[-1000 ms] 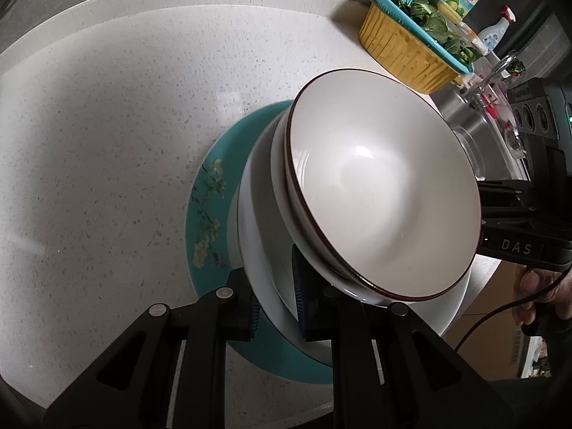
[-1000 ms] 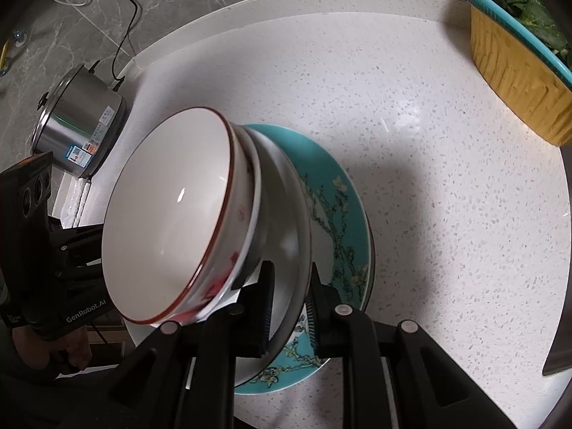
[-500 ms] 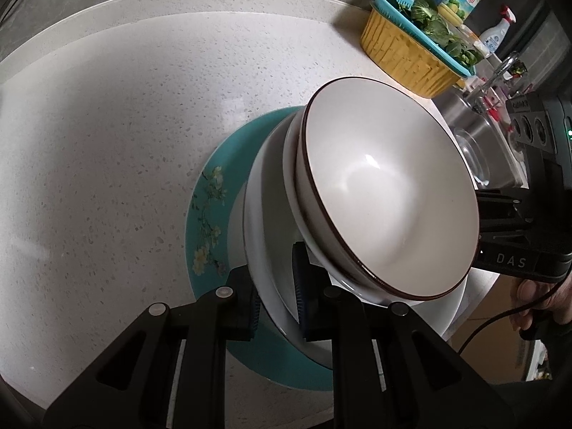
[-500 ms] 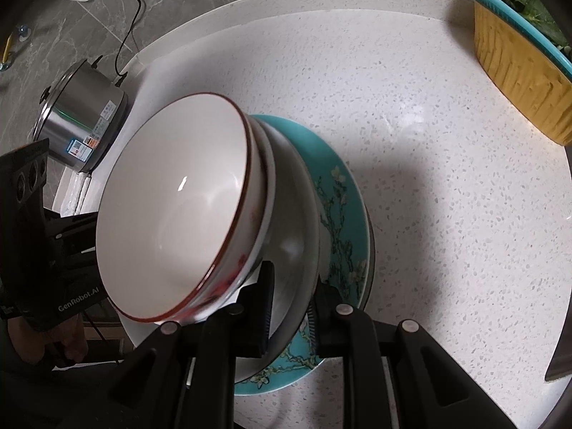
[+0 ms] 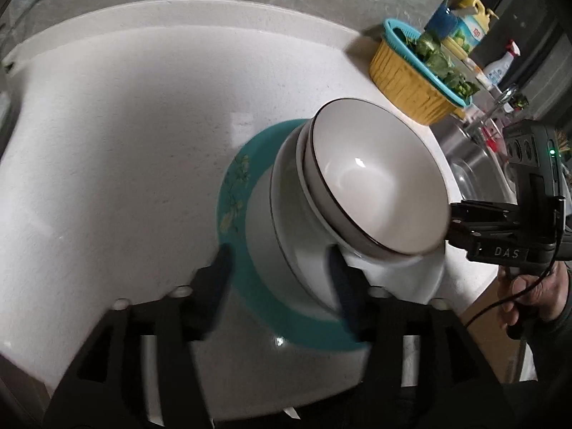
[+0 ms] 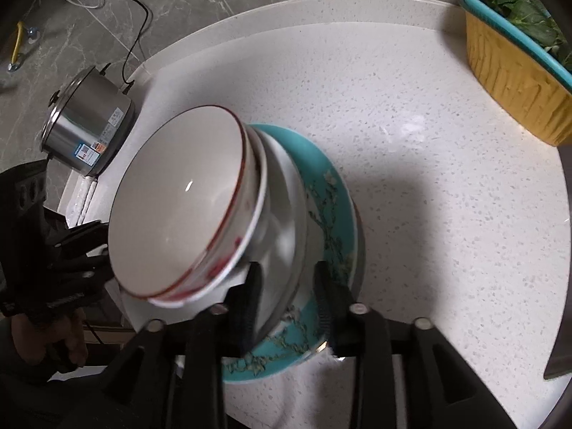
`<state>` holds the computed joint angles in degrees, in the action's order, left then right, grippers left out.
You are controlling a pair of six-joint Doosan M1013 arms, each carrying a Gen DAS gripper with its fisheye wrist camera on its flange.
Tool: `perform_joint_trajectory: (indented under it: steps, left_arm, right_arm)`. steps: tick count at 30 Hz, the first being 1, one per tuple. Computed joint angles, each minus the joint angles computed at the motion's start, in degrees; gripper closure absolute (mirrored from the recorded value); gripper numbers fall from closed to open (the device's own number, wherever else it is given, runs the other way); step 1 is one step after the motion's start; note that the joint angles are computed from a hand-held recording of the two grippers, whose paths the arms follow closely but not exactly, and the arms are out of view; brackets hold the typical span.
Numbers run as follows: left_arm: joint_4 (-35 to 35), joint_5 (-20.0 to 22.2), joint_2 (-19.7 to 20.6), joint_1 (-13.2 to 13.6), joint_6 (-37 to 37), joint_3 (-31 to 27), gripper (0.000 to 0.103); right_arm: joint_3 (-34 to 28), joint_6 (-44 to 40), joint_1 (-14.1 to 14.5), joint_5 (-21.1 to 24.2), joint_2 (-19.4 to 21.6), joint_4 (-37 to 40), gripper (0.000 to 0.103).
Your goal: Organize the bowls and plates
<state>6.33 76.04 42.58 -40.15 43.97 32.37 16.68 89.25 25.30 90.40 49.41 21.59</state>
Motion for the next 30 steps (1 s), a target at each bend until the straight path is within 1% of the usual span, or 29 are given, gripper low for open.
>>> perform_joint_trajectory:
  steps: [2, 3, 4, 5, 6, 7, 8, 9, 10, 11, 12, 15, 17, 18, 20, 21, 22, 23, 25, 26, 27, 28, 29, 30]
  left_arm:
    - [1.04, -3.23, -2.32, -0.62, -3.01, 3.24, 0.029]
    - [1.94, -4.20, -3.16, -1.02, -4.47, 4.23, 0.028]
    - [3.60, -4.38, -3.73, -1.56, -6.02, 4.60, 0.027]
    - [4.70, -4.87, -4.22, -1.95, -7.17, 5.02, 0.020]
    - [6.56, -5.53, -4.89, -2.57, -9.03, 5.54, 0.006]
    - [7.98, -5.62, -5.22, -2.99, -10.21, 5.68, 0.000]
    - [10.56, -5.83, -5.73, -3.74, -12.04, 5.96, 0.000]
    - [12.83, -5.11, -5.89, -4.49, -13.22, 5.64, 0.000]
    - [14.25, -3.42, -5.53, -5.03, -13.54, 4.48, 0.000]
    - [15.48, -1.39, -4.97, -5.53, -13.66, 2.94, 0.000]
    - [16.58, 0.11, -4.63, -6.00, -13.93, 1.89, 0.000]
    - [17.64, 1.67, -4.55, -7.00, -15.48, 0.30, 0.000]
    - [18.72, 2.22, -5.17, -7.63, -16.07, 0.50, 0.000]
    - [19.71, 2.67, -5.67, -8.13, -16.35, 0.85, 0.000]
    - [21.44, 4.82, -5.45, -8.96, -16.08, -0.16, 0.000]
    - [22.25, 5.93, -5.70, -9.47, -16.47, -0.06, 0.000]
    - [22.65, 7.49, -5.69, -9.80, -17.26, -0.37, 0.000]
    - [22.72, 6.90, -6.72, -10.03, -18.59, 1.35, 0.000]
    - [20.79, 1.37, -10.18, -10.05, -22.36, 7.35, 0.000]
    - [19.14, 0.09, -11.13, -9.97, -24.07, 8.76, 0.000]
    - [16.81, -2.29, -12.49, -9.85, -26.00, 10.88, 0.000]
    - [16.24, -3.94, -13.42, -9.97, -26.99, 12.52, 0.000]
    - [16.12, -4.95, -14.17, -10.27, -27.14, 13.68, 0.000]
    - [16.22, -3.86, -14.03, -10.69, -26.54, 13.20, 0.000]
  right_arm:
    - [3.35, -1.69, -0.49, -1.96, -1.96, 1.68, 0.052]
    - [4.71, -2.57, -0.70, -2.82, -2.78, 2.38, 0.047]
    - [6.03, -3.50, -0.80, -3.57, -3.66, 2.24, 0.031]
    - [7.53, -4.60, -0.93, -4.52, -4.65, 2.04, 0.020]
    - [8.27, -5.25, -1.12, -5.11, -5.11, 2.88, 0.018]
    - [9.08, -6.03, -1.53, -5.45, -5.70, 4.28, 0.019]
    - [9.65, -6.58, -1.79, -5.78, -6.14, 4.89, 0.018]
    - [10.22, -7.19, -2.03, -6.28, -6.65, 5.19, 0.017]
    - [11.09, -7.81, -2.28, -7.25, -7.39, 5.50, 0.013]
    - [11.55, -8.18, -2.44, -8.16, -7.89, 5.93, 0.005]
    - [12.75, -8.71, -2.69, -9.85, -8.85, 6.59, 0.001]
    - [16.53, -10.36, -3.10, -15.06, -11.66, 8.54, 0.000]
    - [20.09, -12.12, -2.86, -20.52, -14.34, 8.18, 0.000]
    - [21.36, -12.52, -2.65, -22.50, -15.26, 7.66, 0.000]
    - [25.21, -14.36, -2.22, -28.08, -17.99, 7.69, 0.000]
    - [28.20, -16.27, -2.18, -32.35, -20.02, 9.13, 0.000]
    - [30.41, -17.23, -2.02, -35.61, -21.53, 9.64, 0.000]
    - [32.59, -18.06, -1.80, -39.14, -23.12, 9.90, 0.000]
    - [37.95, -18.51, -0.61, -48.61, -27.20, 7.90, 0.000]
    - [39.75, -17.47, 0.15, -52.32, -28.66, 5.73, 0.000]
    - [42.70, -14.72, 1.25, -58.01, -30.97, 1.54, 0.000]
    - [44.59, -12.70, 2.01, -61.46, -32.35, -1.31, 0.000]
    - [46.87, -8.62, 3.04, -65.02, -33.99, -6.24, 0.000]
    - [48.25, -4.97, 3.82, -66.64, -35.07, -10.59, 0.000]
